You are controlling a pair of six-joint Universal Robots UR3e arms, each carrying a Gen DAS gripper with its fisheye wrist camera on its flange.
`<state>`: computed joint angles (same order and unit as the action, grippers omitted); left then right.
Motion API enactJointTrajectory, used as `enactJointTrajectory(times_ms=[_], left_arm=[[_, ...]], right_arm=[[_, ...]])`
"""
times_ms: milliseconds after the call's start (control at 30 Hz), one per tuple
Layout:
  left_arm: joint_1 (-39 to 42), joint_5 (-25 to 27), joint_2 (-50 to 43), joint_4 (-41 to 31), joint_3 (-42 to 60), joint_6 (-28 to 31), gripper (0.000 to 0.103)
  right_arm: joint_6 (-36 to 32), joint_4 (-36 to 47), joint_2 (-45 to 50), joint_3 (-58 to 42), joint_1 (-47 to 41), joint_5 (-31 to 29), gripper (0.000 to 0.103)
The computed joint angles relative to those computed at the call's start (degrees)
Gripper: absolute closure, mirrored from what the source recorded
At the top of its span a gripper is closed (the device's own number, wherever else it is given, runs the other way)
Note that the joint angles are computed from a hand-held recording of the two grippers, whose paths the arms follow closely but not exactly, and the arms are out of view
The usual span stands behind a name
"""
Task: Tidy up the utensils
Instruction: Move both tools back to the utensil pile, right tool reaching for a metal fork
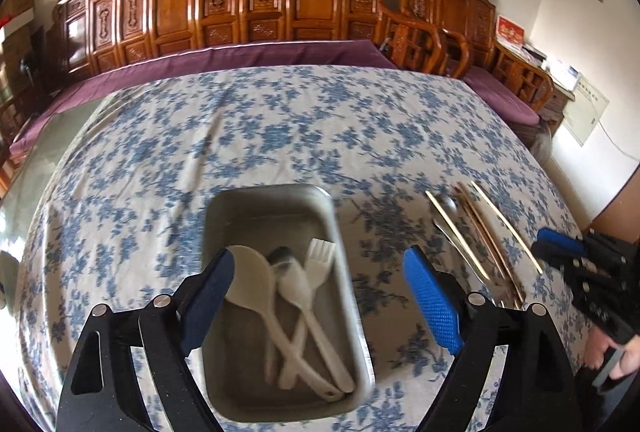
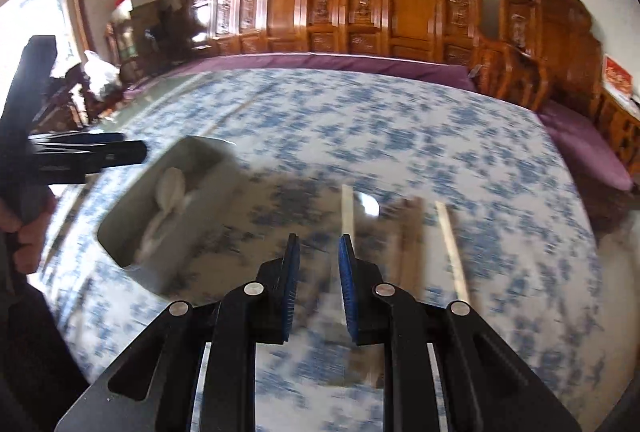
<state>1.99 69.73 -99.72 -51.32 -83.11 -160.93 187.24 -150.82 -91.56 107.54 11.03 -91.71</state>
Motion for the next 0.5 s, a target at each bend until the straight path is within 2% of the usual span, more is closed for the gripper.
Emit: enactJointTrajectory(times_ms=[133,267,500], left_arm=[[-3.1,1.5,-0.3,1.6,-1.4,-0.9,0.019],[-5.8,2.4,-0.9,2.6,-2.6,-1.4,0.019],[-9.3,4.8,-2.2,3.7,-3.5,-1.0,0.019]], right_arm=[[-0.5,-2.0,-2.2,5.2,-3.8,0.1,0.081],[-0.4,-3.9,-2.7,9.1,-6.4,3.0,0.081],[0.2,-4.2,0.5,8.7,-1.5,2.8,0.081]])
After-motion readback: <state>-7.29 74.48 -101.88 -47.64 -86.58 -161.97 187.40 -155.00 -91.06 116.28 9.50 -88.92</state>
